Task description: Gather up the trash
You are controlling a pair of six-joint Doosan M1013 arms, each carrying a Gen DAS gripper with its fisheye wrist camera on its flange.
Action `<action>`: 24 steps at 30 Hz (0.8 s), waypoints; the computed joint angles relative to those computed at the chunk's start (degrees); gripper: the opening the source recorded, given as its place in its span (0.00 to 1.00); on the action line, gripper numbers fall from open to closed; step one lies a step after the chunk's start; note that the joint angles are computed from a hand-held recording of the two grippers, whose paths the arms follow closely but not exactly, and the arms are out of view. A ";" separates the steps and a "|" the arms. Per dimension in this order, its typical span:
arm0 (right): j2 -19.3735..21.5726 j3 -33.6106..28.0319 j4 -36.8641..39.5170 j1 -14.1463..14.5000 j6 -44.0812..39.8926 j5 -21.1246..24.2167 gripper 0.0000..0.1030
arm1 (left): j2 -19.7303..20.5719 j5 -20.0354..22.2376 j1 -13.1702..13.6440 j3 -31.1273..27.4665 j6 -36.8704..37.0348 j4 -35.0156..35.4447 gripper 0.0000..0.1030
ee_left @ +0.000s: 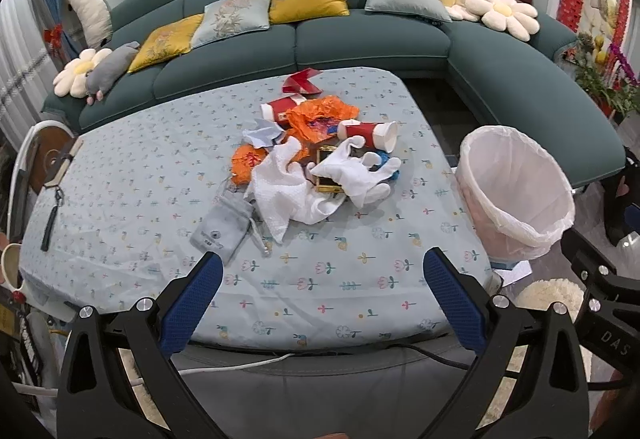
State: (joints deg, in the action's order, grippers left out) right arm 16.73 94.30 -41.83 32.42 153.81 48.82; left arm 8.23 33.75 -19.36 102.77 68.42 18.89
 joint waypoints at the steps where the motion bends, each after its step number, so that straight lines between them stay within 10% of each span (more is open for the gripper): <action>1: 0.07 -0.08 -0.22 0.05 0.25 0.09 0.93 | 0.02 -0.21 0.11 0.08 0.27 -0.17 0.93; 24: 5.97 -6.68 0.91 0.42 -3.51 -1.38 0.93 | 5.26 -2.18 9.15 -1.50 12.98 -13.31 0.93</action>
